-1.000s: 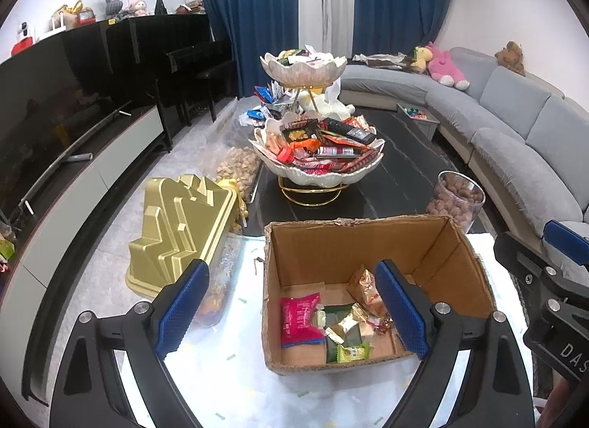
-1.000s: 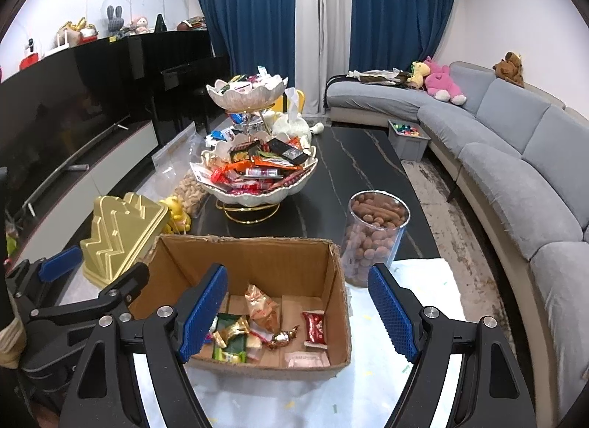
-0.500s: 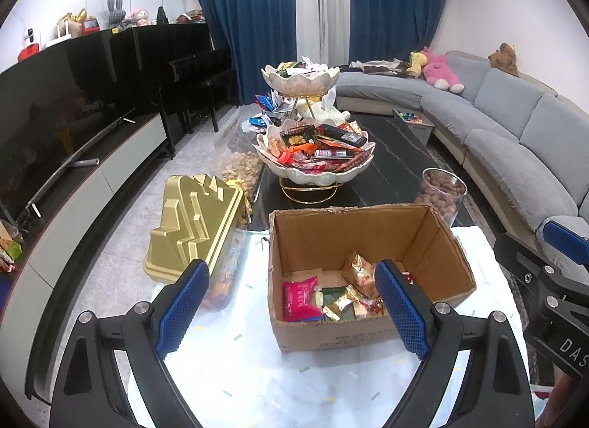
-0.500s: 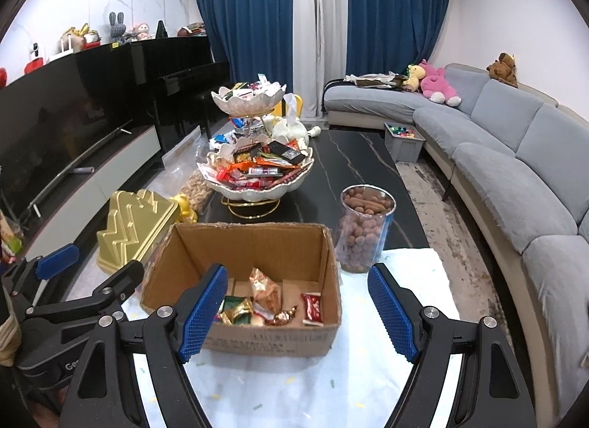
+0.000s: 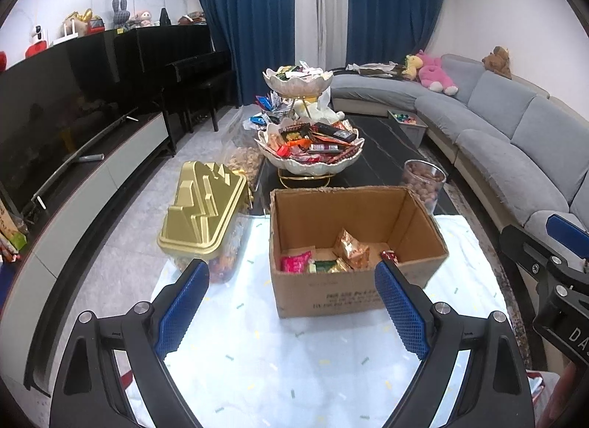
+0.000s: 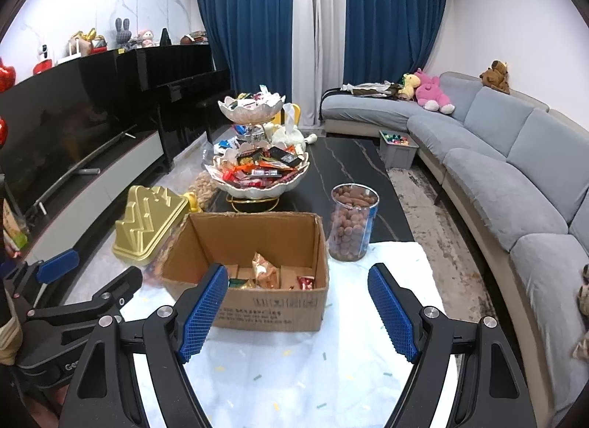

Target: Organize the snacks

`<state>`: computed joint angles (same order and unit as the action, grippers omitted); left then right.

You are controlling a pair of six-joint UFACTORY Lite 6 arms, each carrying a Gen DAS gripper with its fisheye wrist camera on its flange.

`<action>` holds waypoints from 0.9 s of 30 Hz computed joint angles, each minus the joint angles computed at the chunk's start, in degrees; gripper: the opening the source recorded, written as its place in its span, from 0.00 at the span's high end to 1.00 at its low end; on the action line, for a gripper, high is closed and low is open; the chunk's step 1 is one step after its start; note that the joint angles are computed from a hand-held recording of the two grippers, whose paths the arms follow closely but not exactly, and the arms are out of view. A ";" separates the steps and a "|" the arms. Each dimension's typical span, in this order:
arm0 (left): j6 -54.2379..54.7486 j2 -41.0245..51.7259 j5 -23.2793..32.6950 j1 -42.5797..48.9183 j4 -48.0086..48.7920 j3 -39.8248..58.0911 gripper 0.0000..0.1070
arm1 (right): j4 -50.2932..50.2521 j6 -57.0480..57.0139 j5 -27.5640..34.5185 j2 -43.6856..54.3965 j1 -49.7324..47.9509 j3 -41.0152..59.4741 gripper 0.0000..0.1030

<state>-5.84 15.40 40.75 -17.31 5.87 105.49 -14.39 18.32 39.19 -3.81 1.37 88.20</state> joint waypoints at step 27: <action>-6.06 -36.73 3.46 -6.77 5.11 -35.17 0.04 | -12.52 15.34 17.40 -32.31 14.62 -21.55 0.14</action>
<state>-11.89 -21.33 44.21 -24.08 10.98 70.31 -26.91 33.66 56.59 -36.12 15.98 66.64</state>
